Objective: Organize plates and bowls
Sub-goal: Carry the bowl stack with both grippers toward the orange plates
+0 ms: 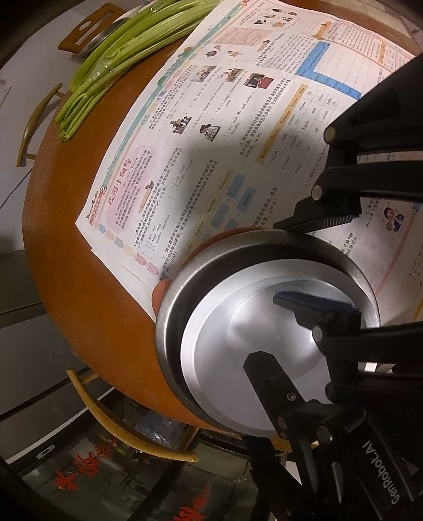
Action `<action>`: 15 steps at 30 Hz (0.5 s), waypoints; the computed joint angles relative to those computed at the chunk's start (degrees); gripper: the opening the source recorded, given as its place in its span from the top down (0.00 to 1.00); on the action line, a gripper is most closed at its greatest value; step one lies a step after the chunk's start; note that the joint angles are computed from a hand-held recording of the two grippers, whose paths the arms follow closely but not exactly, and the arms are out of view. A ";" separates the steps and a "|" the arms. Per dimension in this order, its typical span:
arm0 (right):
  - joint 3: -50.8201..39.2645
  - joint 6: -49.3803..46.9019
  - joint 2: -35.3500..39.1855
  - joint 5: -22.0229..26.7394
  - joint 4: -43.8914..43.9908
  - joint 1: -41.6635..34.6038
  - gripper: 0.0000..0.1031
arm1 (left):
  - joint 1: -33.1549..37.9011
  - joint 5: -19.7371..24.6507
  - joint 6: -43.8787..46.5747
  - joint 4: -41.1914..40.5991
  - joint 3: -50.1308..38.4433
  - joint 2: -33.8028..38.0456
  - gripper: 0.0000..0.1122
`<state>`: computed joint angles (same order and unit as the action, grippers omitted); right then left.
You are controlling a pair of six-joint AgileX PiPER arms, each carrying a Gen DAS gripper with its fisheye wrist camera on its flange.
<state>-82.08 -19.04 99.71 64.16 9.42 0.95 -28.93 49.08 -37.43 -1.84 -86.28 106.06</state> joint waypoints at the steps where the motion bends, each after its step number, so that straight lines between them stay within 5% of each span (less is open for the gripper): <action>1: -0.12 -0.18 0.07 0.23 0.34 0.01 0.58 | -0.09 0.35 0.10 0.31 -0.40 0.07 0.40; 15: -1.59 -0.79 -2.47 0.78 2.07 1.80 0.47 | -1.01 0.13 -4.55 6.63 0.23 -3.57 0.32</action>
<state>-83.67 -19.82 97.24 64.95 11.49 2.76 -29.94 49.22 -41.98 4.78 -86.05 102.49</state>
